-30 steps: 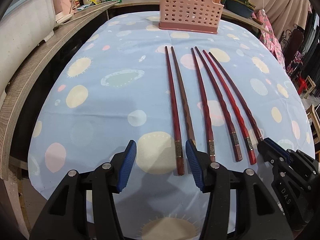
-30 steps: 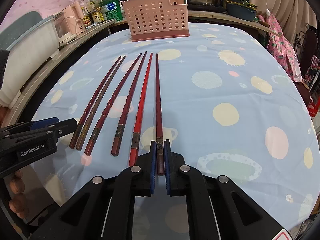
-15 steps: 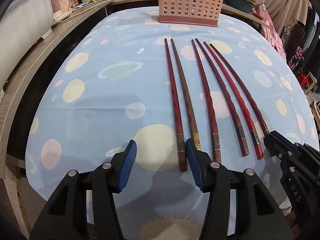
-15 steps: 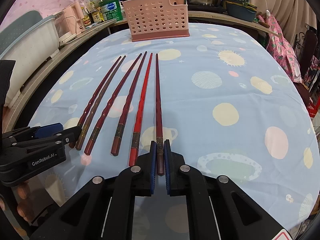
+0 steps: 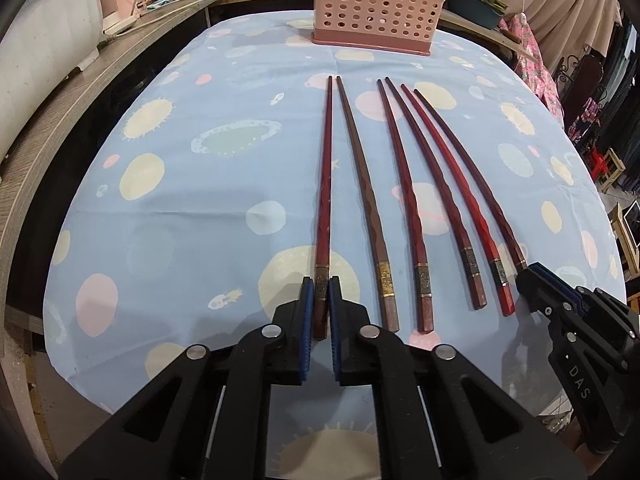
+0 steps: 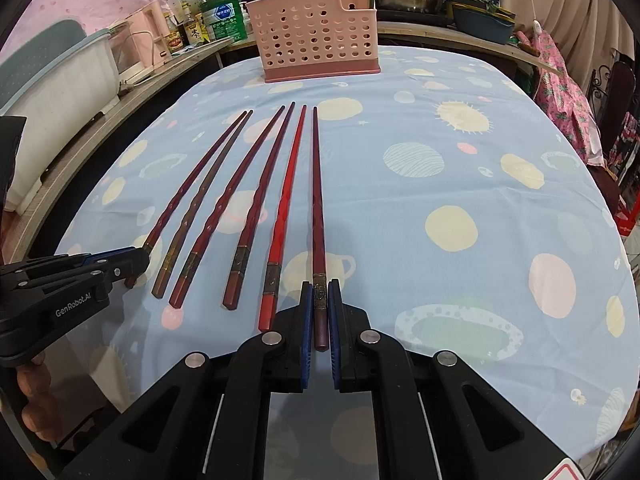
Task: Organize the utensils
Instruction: 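Close the left tool on another dark red chopstick, then lift both dark red chopsticks and lower them into the pink holder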
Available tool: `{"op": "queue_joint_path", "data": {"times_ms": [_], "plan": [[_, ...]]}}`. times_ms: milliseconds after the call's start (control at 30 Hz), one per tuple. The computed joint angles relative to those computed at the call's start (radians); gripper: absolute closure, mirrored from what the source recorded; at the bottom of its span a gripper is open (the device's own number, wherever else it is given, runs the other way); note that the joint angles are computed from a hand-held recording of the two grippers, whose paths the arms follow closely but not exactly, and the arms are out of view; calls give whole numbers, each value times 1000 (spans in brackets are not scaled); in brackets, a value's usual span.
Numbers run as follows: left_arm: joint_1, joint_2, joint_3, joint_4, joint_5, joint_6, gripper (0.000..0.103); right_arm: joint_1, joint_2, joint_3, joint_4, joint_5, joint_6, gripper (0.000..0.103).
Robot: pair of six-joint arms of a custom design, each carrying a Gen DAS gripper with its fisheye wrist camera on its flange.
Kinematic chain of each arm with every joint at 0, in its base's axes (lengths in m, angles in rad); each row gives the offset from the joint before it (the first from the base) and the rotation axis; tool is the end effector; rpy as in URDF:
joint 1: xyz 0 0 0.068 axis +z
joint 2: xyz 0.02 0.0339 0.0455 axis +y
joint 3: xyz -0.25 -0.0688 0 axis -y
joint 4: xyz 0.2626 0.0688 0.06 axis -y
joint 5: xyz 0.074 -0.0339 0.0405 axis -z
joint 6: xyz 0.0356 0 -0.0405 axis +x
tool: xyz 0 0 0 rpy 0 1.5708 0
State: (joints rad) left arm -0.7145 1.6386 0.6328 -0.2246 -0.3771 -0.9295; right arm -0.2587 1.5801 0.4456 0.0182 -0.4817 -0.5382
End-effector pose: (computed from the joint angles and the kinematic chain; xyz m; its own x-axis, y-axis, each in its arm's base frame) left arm 0.2080 -0.1631 0.0723 -0.8397 -0.2579 -0.4779 -0.2617 0.9633 -0.0599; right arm 0.2304 -0.0439 0.0560 -0.7612 -0.2685 -0.5903 -0.4194 0.8981 0.1324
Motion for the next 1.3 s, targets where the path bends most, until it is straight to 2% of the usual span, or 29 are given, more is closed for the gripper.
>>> {"op": "queue_joint_path", "data": {"times_ms": [267,533,733,933,1133,1300], "plan": [[-2,-50,-4,-28,2,-7,96,-28,-41,12,-52,-28,-8,96],[3,-203,-4,-112,-38,-7,96,-73,-143,68,-152,-95,13,96],[28,-329,14,-174,-71,25,96,-97,-191,168,-244,-180,63,96],[110,-403,75,-201,-87,120,96,-77,-174,294,-256,-230,156,96],[213,-385,173,-178,-68,235,96,-46,-122,415,-218,-258,263,96],[284,-338,263,-157,-50,305,96,0,-74,493,-170,-238,329,96]]}}
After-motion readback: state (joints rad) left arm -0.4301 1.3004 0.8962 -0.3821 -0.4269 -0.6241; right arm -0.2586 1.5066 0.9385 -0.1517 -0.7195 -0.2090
